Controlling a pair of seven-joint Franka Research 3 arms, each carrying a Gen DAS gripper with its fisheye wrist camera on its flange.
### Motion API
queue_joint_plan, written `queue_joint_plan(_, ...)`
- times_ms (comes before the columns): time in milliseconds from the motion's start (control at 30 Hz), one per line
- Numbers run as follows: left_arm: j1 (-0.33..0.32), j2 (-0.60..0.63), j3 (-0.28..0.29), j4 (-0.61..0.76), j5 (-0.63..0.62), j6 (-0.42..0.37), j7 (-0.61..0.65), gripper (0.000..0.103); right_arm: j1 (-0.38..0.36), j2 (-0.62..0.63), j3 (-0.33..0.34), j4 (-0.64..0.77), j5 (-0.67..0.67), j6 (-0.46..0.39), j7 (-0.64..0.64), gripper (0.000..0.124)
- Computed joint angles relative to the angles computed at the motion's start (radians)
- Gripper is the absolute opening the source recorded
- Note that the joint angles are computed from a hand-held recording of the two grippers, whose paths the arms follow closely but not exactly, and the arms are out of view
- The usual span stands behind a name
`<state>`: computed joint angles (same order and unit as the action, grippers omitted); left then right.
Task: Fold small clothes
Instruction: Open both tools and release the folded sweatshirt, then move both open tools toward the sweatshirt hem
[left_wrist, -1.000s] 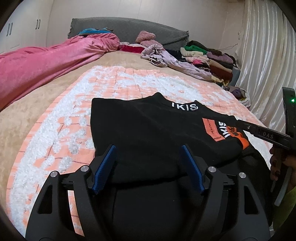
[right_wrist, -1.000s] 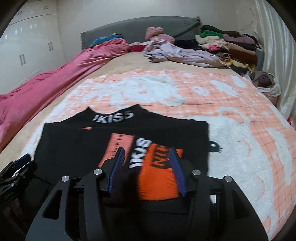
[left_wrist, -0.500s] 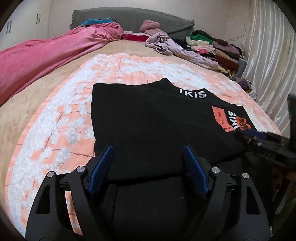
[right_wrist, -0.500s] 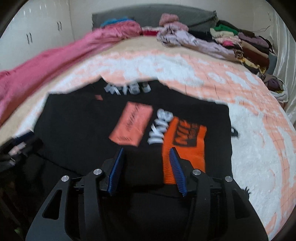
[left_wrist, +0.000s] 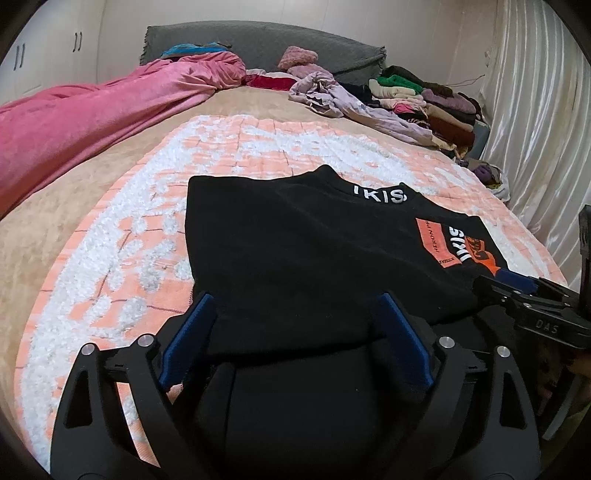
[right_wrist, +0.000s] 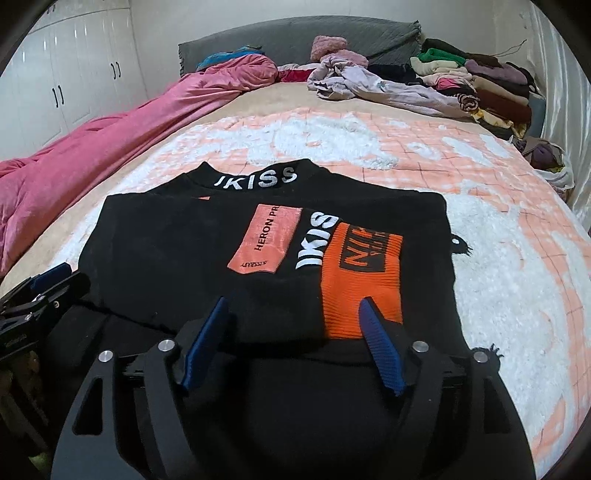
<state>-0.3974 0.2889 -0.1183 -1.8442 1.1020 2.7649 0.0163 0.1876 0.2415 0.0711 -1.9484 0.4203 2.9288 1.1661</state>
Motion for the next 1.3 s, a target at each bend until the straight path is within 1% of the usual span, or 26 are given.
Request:
queue_joint_plan(67, -0.008, -0.008, 0.007, -0.002, 0.022, -0.016, -0.025, 0.093, -0.002, -0.006, 0.002, -0.004, 0.005, 0.002, -0.004, 0.074)
queue_joint_plan(100, -0.010, -0.013, 0.007, -0.005, 0.035, -0.023, -0.038, 0.093, -0.001, -0.010, 0.001, -0.006, 0.004, 0.003, -0.003, 0.074)
queue_joint_plan(300, 0.003, -0.031, -0.008, -0.015, 0.045, -0.039, -0.050, 0.093, 0.001, -0.029, -0.004, -0.014, 0.002, -0.004, 0.001, 0.074)
queue_joint_plan(500, 0.007, -0.063, -0.021, -0.037, 0.071, -0.059, -0.079, 0.093, -0.006, -0.059, 0.000, -0.033, 0.024, -0.011, -0.027, 0.074)
queue_joint_plan(800, 0.018, -0.102, -0.049, -0.066, 0.059, -0.104, -0.074, 0.093, -0.007, -0.116, -0.007, -0.080, 0.067, -0.008, -0.062, 0.074)
queue_joint_plan(833, 0.019, -0.108, -0.052, -0.070, 0.057, -0.110, -0.075, 0.093, -0.008, -0.121, -0.007, -0.085, 0.073, -0.008, -0.066, 0.075)
queue_joint_plan(867, 0.020, -0.112, -0.056, -0.073, 0.056, -0.115, -0.075, 0.093, -0.008, -0.128, -0.008, -0.091, 0.078, -0.010, -0.071, 0.083)
queue_joint_plan(900, 0.020, -0.119, -0.059, -0.077, 0.055, -0.118, -0.075, 0.093, -0.007, -0.135, -0.011, -0.100, 0.081, 0.000, -0.068, 0.099)
queue_joint_plan(933, 0.022, -0.124, -0.062, -0.082, 0.055, -0.120, -0.074, 0.093, -0.009, -0.147, -0.007, -0.117, 0.108, 0.027, -0.080, 0.099)
queue_joint_plan(967, 0.023, -0.131, -0.065, -0.086, 0.054, -0.124, -0.072, 0.093, -0.017, -0.158, 0.002, -0.124, 0.159, 0.028, -0.120, 0.098)
queue_joint_plan(1000, 0.022, -0.138, -0.069, -0.090, 0.055, -0.132, -0.072, 0.093, -0.018, -0.164, 0.001, -0.126, 0.178, 0.019, -0.138, 0.098)
queue_joint_plan(1067, 0.024, -0.151, -0.076, -0.099, 0.056, -0.144, -0.071, 0.093, -0.012, -0.179, -0.010, -0.141, 0.168, 0.026, -0.128, 0.098)
queue_joint_plan(1300, 0.025, -0.191, -0.103, -0.117, 0.053, -0.188, -0.057, 0.093, -0.003, -0.232, -0.028, -0.182, 0.220, 0.029, -0.177, 0.098)
